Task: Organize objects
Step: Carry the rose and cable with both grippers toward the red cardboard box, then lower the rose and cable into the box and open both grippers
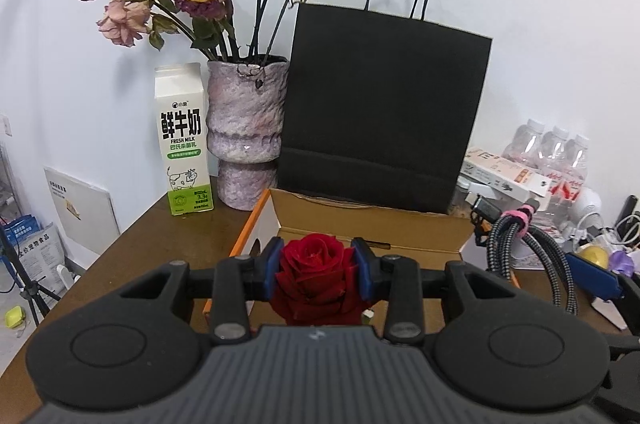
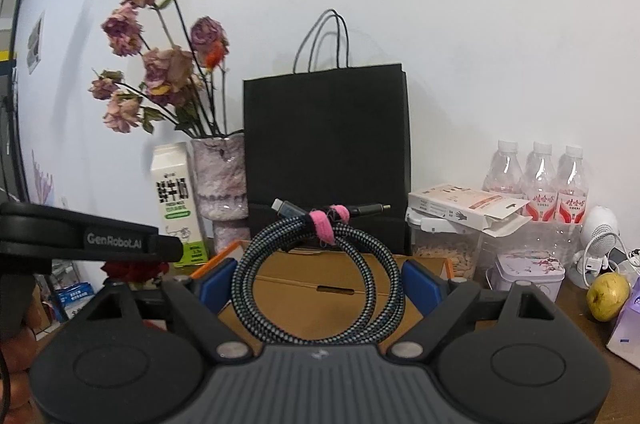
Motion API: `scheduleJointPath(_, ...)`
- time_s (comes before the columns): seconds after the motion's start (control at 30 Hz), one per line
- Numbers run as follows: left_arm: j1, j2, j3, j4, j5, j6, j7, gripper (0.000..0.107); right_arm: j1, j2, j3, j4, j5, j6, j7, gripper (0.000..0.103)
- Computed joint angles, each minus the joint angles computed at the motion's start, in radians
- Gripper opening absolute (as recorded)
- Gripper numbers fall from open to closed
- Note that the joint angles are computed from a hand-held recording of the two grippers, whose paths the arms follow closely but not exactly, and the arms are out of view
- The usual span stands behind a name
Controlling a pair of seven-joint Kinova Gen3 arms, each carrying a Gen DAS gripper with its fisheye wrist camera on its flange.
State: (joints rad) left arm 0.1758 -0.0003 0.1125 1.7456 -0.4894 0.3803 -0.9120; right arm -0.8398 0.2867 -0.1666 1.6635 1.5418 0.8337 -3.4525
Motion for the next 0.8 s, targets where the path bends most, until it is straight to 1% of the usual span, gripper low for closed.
scheduleJointPath(0.07, 0.007, 0.029, 0.001, -0.026, -0.020, 0.017, 0.021, 0.038, 0.015, 0.012, 0.006, -0.016, -0.013, -0.017, 0.018, 0.087)
scheduleJointPath(0.17, 0.039, 0.076, -0.018, -0.068, -0.064, 0.039, 0.060, 0.038, 0.032, 0.034, 0.021, -0.041, -0.040, -0.046, 0.052, 0.087)
scheduleJointPath(0.3, 0.114, 0.137, -0.072, -0.113, -0.175, 0.068, 0.147, 0.038, 0.049, 0.064, 0.048, -0.078, -0.092, -0.088, 0.109, 0.087)
scheduleJointPath(0.4, 0.159, 0.190, -0.105, -0.166, -0.222, 0.120, 0.186, 0.038, 0.060, 0.086, 0.073, -0.101, -0.129, -0.125, 0.147, 0.087)
scheduleJointPath(0.47, 0.171, 0.221, -0.117, -0.198, -0.221, 0.143, 0.177, 0.038, 0.065, 0.102, 0.090, -0.115, -0.154, -0.147, 0.171, 0.087)
scheduleJointPath(0.6, 0.192, 0.273, -0.144, -0.245, -0.210, 0.161, 0.158, 0.038, 0.034, 0.153, 0.129, -0.169, -0.206, -0.103, 0.255, 0.088)
scheduleJointPath(0.8, 0.210, 0.324, -0.171, -0.287, -0.166, 0.175, 0.123, 0.038, 0.035, 0.180, 0.175, -0.190, -0.266, -0.144, 0.290, 0.088)
